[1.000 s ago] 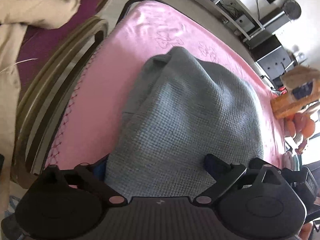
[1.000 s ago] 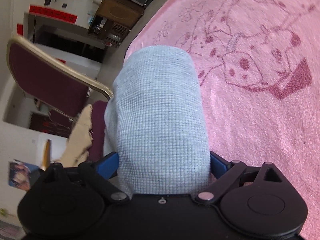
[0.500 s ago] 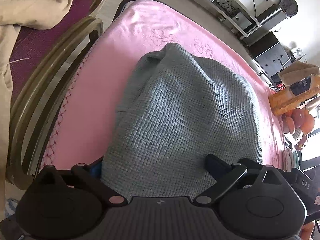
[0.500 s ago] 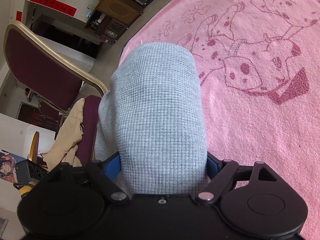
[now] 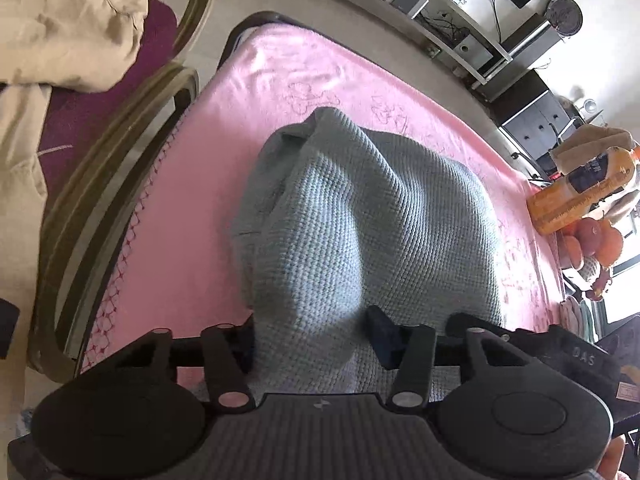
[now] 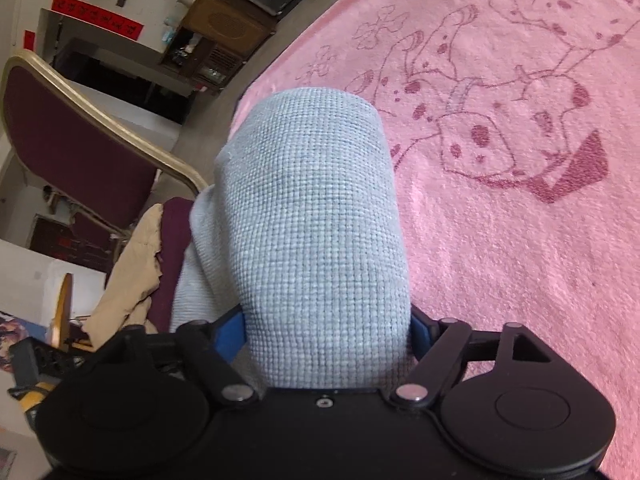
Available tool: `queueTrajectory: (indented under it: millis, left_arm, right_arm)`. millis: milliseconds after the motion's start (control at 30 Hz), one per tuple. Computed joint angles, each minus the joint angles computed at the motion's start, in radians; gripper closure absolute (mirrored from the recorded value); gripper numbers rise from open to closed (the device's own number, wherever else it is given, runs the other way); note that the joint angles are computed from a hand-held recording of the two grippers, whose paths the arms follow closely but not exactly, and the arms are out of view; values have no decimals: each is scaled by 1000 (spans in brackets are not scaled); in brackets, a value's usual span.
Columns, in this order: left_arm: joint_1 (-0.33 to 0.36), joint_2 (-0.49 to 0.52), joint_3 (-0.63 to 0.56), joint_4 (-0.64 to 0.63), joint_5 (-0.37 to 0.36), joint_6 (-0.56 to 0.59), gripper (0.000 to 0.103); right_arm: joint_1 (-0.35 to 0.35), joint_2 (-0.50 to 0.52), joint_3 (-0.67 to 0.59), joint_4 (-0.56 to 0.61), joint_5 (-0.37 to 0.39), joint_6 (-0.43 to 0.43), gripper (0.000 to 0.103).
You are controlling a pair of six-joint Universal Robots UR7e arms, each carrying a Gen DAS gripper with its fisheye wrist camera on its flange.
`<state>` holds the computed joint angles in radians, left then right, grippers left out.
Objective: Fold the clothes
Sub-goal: 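Close the left tool on the grey bundle while the right tool grips its other end, then lift the grey bundle off the blanket with both closed tools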
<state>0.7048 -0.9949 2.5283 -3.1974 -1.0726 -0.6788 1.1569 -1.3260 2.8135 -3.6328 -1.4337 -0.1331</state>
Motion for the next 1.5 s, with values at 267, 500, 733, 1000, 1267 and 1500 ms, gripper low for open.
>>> queueTrajectory:
  millis: [267, 500, 733, 1000, 1267, 1500]
  left_arm:
    - [1, -43, 17, 1, -13, -58, 69]
    - [98, -77, -4, 49, -90, -131, 33]
    - [101, -51, -28, 83, -93, -84, 14]
    - [50, 10, -51, 86, -84, 20, 23]
    - [14, -46, -1, 24, -48, -16, 70]
    - [-33, -127, 52, -66, -31, 0, 75]
  right_arm:
    - [166, 17, -34, -20, -174, 141, 53]
    - [169, -34, -74, 121, -191, 213, 50]
    - [43, -67, -40, 151, -55, 135, 46]
    - [-49, -50, -22, 152, 63, 96, 39]
    - [114, 24, -34, 11, -104, 184, 53]
    - [321, -65, -89, 116, -236, 314, 55]
